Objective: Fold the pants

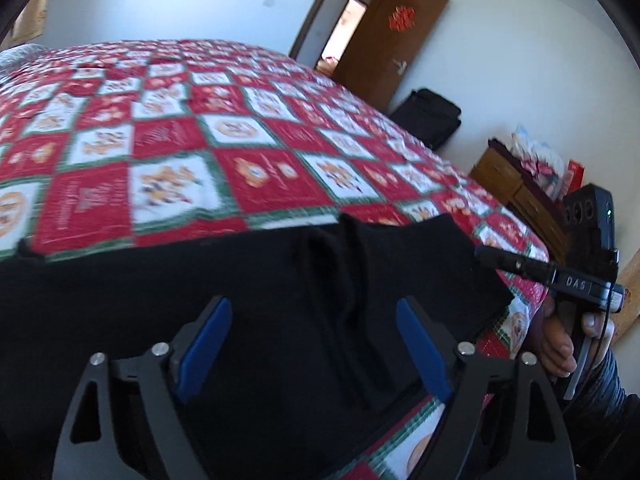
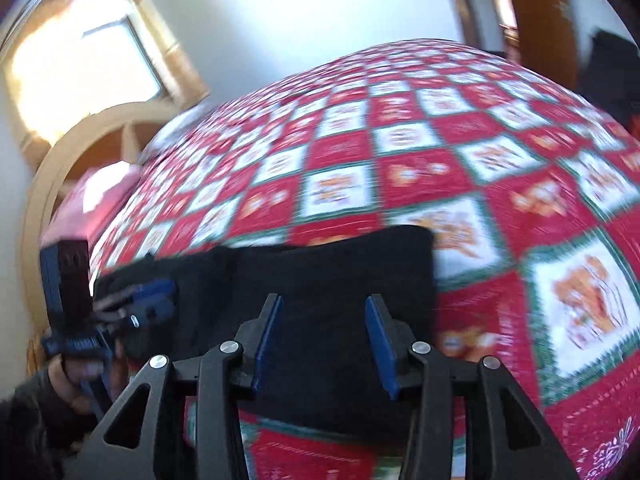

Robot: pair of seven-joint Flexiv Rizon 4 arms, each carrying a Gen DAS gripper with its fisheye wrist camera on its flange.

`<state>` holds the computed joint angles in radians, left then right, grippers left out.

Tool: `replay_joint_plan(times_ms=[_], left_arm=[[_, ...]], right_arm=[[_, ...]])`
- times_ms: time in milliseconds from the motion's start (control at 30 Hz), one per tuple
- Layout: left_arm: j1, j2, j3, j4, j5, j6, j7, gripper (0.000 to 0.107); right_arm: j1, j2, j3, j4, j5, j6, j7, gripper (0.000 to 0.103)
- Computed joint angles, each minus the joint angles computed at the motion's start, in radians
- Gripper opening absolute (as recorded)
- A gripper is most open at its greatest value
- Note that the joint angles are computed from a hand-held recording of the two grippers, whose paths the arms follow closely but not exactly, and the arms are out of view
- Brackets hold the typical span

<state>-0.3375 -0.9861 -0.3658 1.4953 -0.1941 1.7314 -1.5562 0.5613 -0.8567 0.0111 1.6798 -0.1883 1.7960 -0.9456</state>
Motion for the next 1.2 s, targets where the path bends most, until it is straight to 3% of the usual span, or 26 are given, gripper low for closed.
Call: replay_joint_plan(times_ms=[67, 133, 200, 267, 367, 433, 567, 700, 1200], left_arm=[[-0.082, -0.005, 0.098, -0.05, -0.047, -0.033, -0.015, 0.086], [-0.096, -0.016, 0.108, -0.083, -0.044, -0.05, -0.029, 0.086], [-0.122, -0.02, 0.137, -0.11, -0.054, -0.075, -0.038, 0.073], [-0.128, -0.019, 0.145, -0.118, -0.051, -0.104, -0.033, 0.039], [-0.179, -0.017, 0.216, -0.132, -0.051, -0.122, -0.056, 0.034], [-0.187, -0.017, 0.232, -0.134, -0.049, -0.12, -0.067, 0.016], [-0.079, -0.002, 0.078, -0.061, -0.032, -0.032, -0.053, 0.013], [-0.027, 0.026, 0.012, 0.014, 0.001, 0.055, -0.055, 0.013], [-0.001, 0.084, 0.059, 0.141, 0.009, 0.161, -0.189, 0.013]], right_arm=[[-0.008, -0.009, -0.001, -0.005, 0.025, 0.015, 0.022, 0.045], [-0.006, -0.019, -0.007, -0.01, 0.039, 0.037, 0.032, 0.045], [0.032, -0.026, -0.05, -0.01, 0.06, 0.058, 0.033, 0.045], [0.105, -0.032, -0.135, -0.002, 0.105, 0.087, 0.03, 0.045], [0.196, -0.043, -0.242, 0.012, 0.203, 0.133, 0.026, 0.045], [0.207, -0.046, -0.255, 0.014, 0.248, 0.167, 0.018, 0.046], [0.223, -0.051, -0.266, 0.011, 0.327, 0.197, -0.001, 0.054], [0.218, -0.053, -0.253, 0.001, 0.341, 0.171, -0.015, 0.054], [0.266, -0.06, -0.266, 0.009, 0.331, 0.199, -0.106, 0.054]])
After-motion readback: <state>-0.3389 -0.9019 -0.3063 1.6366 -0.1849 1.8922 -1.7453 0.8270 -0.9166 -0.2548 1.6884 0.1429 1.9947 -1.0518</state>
